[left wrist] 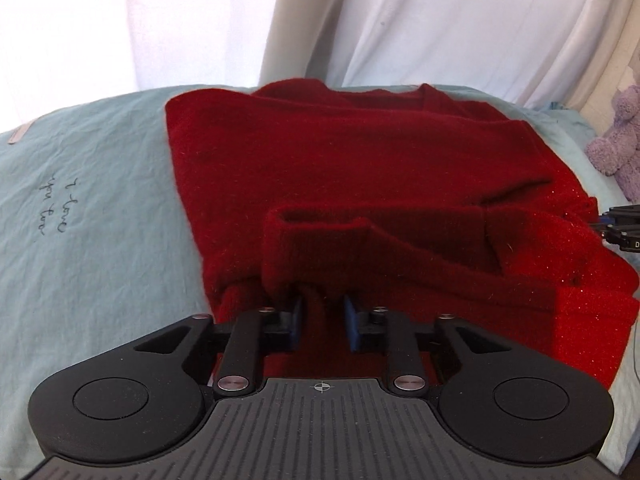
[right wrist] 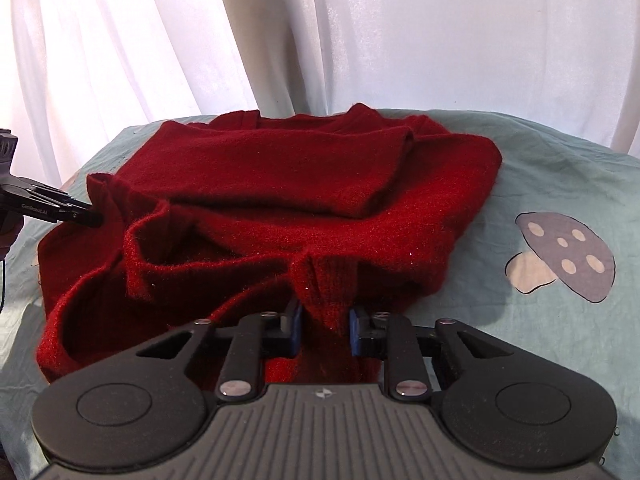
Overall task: Fold small clothes
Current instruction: 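Grasp the hem with both tools and lift it up toward the collar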
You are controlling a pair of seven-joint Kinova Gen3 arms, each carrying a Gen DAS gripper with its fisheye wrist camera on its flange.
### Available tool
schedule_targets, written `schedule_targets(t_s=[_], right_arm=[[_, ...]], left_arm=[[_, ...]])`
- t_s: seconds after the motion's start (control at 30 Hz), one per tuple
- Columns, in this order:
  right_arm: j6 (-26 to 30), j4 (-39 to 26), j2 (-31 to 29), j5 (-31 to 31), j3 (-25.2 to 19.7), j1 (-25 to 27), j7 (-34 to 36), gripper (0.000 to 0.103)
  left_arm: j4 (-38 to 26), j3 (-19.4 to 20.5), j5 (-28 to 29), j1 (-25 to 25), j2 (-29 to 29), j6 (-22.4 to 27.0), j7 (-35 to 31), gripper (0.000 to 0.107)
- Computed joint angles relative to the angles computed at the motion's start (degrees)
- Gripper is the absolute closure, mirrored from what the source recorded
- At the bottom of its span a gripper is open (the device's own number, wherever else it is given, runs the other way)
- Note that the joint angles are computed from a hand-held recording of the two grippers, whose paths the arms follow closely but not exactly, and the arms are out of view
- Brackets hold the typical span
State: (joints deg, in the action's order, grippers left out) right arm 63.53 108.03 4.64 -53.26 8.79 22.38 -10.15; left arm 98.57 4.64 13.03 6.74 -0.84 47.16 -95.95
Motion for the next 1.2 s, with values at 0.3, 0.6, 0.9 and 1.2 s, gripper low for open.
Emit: schedule_targets(t_s=[0.3, 0.6, 0.9, 1.2], right_arm=[[2.1, -2.2, 2.3, 0.3, -1.2, 0.4, -1.9, 0.067], [3.2, 3.4, -4.3, -7.1, 2.7, 1.7, 9.0, 0.092], [2.8, 0.9, -5.7, -17.0, 4.7, 0.6, 11.4, 0.092], [-4.2, -0.3, -3.2, -32.5, 3.2, -0.9, 14.8, 0.092]], left_arm=[[0.5, -0.2, 4.8, -1.1, 0.9, -0.2, -3.7, 0.057], [4.3, 1.5, -5.3, 0.9, -6.5, -5.8, 11.9, 0.095], [-1.5, 5.2, -23.4, 0.6, -9.0, -8.3, 30.0, 0.096], [-3.2, 14.6, -41.8, -6.5, -7.5, -12.8, 48.3, 0.096]])
